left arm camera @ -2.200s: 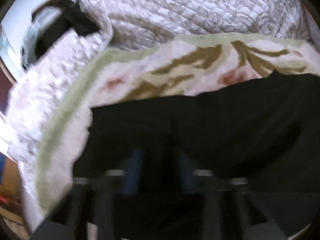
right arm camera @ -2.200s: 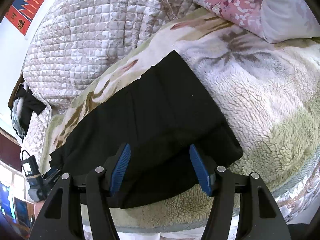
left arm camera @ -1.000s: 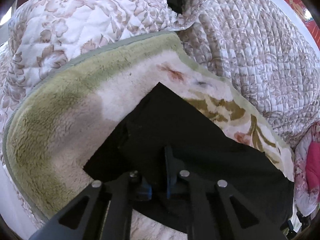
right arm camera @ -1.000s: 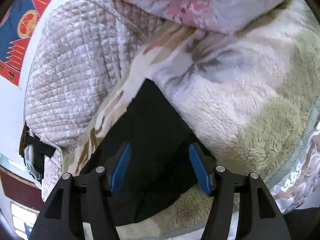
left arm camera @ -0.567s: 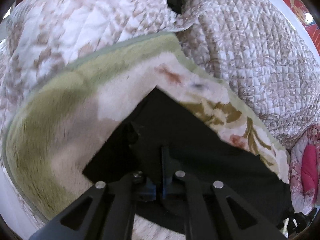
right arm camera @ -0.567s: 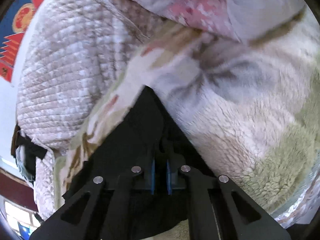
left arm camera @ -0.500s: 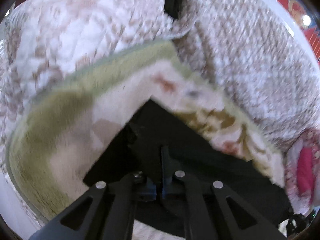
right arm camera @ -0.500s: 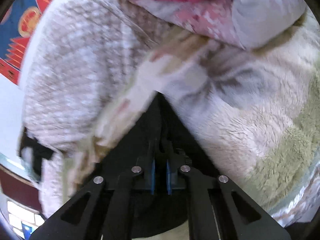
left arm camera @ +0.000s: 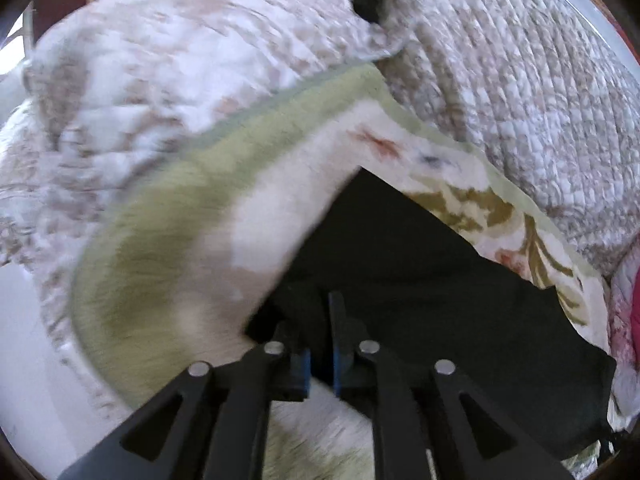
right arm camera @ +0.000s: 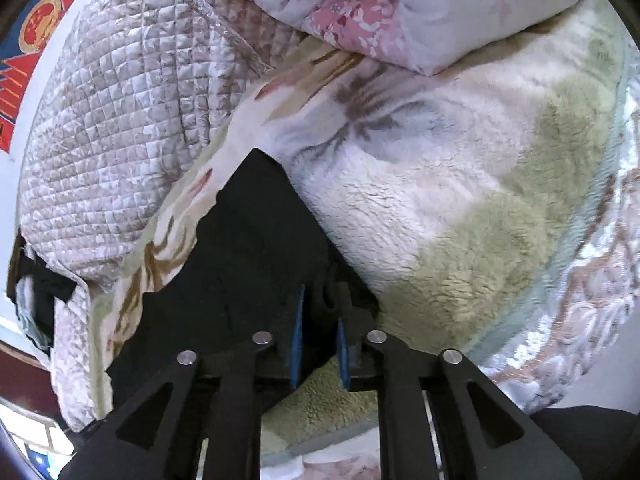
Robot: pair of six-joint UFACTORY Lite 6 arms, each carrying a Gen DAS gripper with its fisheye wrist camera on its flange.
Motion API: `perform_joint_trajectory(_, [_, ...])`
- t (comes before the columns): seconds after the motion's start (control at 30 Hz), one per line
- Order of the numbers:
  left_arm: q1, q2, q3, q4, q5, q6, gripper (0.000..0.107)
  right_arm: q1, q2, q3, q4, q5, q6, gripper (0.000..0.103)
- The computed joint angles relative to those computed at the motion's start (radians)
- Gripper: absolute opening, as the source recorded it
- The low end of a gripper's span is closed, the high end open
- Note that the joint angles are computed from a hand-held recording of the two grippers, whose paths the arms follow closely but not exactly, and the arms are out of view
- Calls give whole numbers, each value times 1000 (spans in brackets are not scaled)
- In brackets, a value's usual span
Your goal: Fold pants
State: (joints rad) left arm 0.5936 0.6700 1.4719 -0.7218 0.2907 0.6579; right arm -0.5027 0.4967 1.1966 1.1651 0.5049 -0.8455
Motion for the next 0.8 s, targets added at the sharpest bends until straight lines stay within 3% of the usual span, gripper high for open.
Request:
perform_joint_trajectory(0.07, [4, -78, -91, 27, -107, -30, 16, 12, -99, -69, -93, -127, 71, 17])
perform_joint_trajectory(0.13, [-3, -138, -145, -56, -179, 58, 19, 39, -200, -139, -65, -246, 7, 17])
perform_joint_trajectory(0.2, [-15, -151, -124, -211, -116, 234, 28, 60, -206, -120, 32, -215, -136, 20])
perform_joint_trajectory(0.27, [-53, -103, -40, -211, -42, 251, 41, 109, -157, -56, 11, -161, -173, 25])
perform_joint_trajectory(0.33, [-94, 14, 136, -46, 24, 101, 62, 154, -88, 12, -30, -152, -175, 33])
perform_joint_trajectory(0.4, [-131, 180, 346, 164, 55, -93, 70, 189, -18, 83, -148, -158, -67, 40])
perform_joint_trajectory(0.53, [-174, 524, 750, 582, 131, -399, 72, 221, 56, 159, -163, -133, -54, 41])
perform_joint_trajectory(0.57, [-183, 560, 799, 656, 143, -445, 73, 232, 67, 171, -163, -136, -61, 41])
perform_joint_trajectory(0.6, [-191, 559, 806, 689, 148, -459, 66, 240, 80, 185, -166, -133, -62, 41])
perform_joint_trajectory(0.63, [-197, 532, 771, 679, 149, -439, 50, 246, 94, 197, -166, -130, -63, 41])
perform_joint_trajectory(0.73, [-186, 394, 543, 540, 50, -269, 31, 260, 129, 220, -150, -146, -73, 41])
perform_joint_trajectory(0.8, [-146, 353, 481, 358, 76, -98, 29, 262, 147, 221, -125, -158, -104, 41])
